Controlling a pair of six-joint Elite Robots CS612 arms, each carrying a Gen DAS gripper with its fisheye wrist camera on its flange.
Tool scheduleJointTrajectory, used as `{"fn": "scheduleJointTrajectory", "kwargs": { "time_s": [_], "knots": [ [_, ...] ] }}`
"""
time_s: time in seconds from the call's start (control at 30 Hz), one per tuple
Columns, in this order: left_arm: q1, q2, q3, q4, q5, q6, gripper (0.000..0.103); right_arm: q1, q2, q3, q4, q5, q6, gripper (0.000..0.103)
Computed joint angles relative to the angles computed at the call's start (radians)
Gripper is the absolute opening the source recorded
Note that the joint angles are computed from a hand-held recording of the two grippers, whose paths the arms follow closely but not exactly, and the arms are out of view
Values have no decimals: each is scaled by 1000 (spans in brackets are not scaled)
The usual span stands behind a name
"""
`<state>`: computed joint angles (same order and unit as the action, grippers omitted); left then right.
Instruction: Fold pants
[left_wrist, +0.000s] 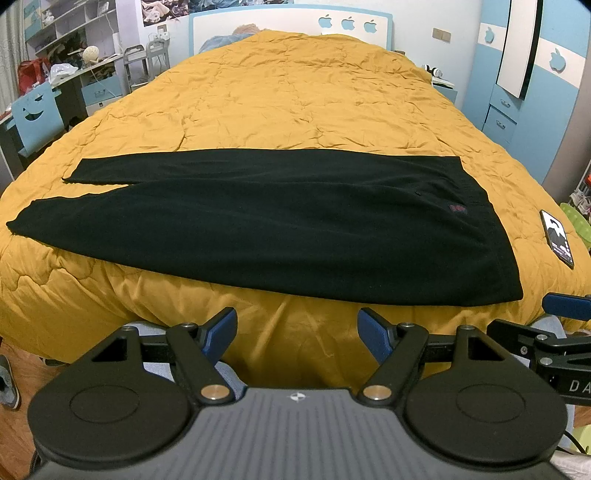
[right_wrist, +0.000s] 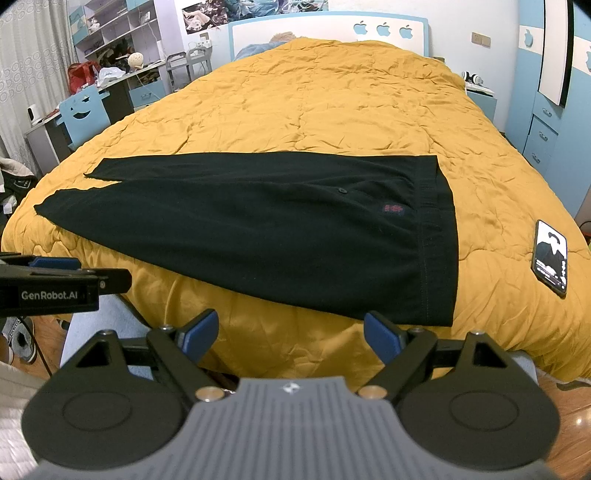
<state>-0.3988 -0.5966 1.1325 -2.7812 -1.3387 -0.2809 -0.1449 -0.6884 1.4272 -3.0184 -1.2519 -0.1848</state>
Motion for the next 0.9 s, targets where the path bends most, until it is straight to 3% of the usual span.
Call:
{"fn": "scheduleJointTrajectory", "kwargs": {
  "time_s": [0.9],
  "knots": [
    [0,-1,0,1,0,1,87,-2,0,-1,6,9,-15,82]
  ]
}}
